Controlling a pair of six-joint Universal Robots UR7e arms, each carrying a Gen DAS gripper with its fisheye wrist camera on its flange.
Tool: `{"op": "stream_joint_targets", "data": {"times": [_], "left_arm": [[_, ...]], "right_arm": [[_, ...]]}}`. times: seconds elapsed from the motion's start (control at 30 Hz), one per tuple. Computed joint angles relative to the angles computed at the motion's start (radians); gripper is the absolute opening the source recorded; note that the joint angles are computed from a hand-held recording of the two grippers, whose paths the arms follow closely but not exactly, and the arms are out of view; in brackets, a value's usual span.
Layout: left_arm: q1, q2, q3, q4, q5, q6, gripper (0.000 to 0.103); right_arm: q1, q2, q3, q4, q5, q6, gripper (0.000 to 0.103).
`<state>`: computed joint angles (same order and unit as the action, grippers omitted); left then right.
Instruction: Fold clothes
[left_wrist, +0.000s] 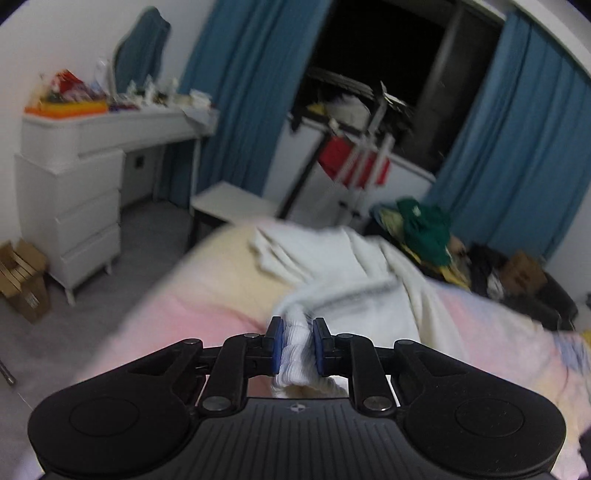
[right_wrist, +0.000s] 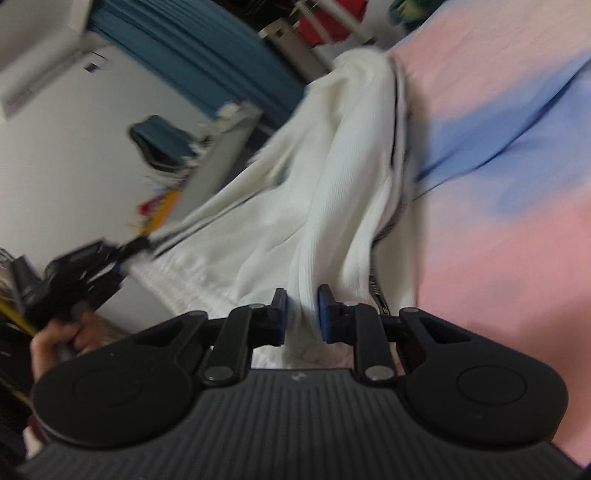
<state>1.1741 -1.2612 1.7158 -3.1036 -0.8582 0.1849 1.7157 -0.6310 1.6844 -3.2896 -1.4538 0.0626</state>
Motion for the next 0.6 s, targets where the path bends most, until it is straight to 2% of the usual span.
{"op": "stream_joint_targets", "data": {"times": [0.07, 0.2, 0.27, 0.3, 0.37, 0.47, 0.53, 0.6], "left_arm": [[0.006, -0.01, -0.071, 0.033, 0.016, 0.027, 0.018], [0.021, 0.033, -0.187, -0.029, 0.116, 0.178, 0.018], [0.064, 0.079, -0.25, -0.005, 0.146, 0.194, 0.018], [0.092, 0.095, -0.277, 0.042, 0.142, 0.164, 0.018], [0.141, 0.125, -0.309, 0.119, 0.15, 0.1, 0.019], [0.183, 0.151, -0.314, 0.121, 0.138, 0.071, 0.02], [0.189, 0.15, -0.294, 0.108, 0.122, 0.072, 0.022], [0.175, 0.144, -0.262, 0.061, 0.134, 0.093, 0.035]], "right_arm": [[0.014, 0.058, -0.06, 0.029, 0.091, 0.057, 0.019], [0.044, 0.183, -0.207, 0.091, 0.245, 0.1, 0.019], [0.053, 0.25, -0.287, 0.158, 0.283, 0.095, 0.018], [0.058, 0.282, -0.326, 0.195, 0.285, 0.086, 0.019], [0.067, 0.33, -0.381, 0.244, 0.228, 0.056, 0.019], [0.056, 0.367, -0.418, 0.251, 0.221, 0.05, 0.019], [0.059, 0.356, -0.419, 0.263, 0.214, 0.031, 0.02], [0.075, 0.336, -0.415, 0.289, 0.176, -0.029, 0.021]]}}
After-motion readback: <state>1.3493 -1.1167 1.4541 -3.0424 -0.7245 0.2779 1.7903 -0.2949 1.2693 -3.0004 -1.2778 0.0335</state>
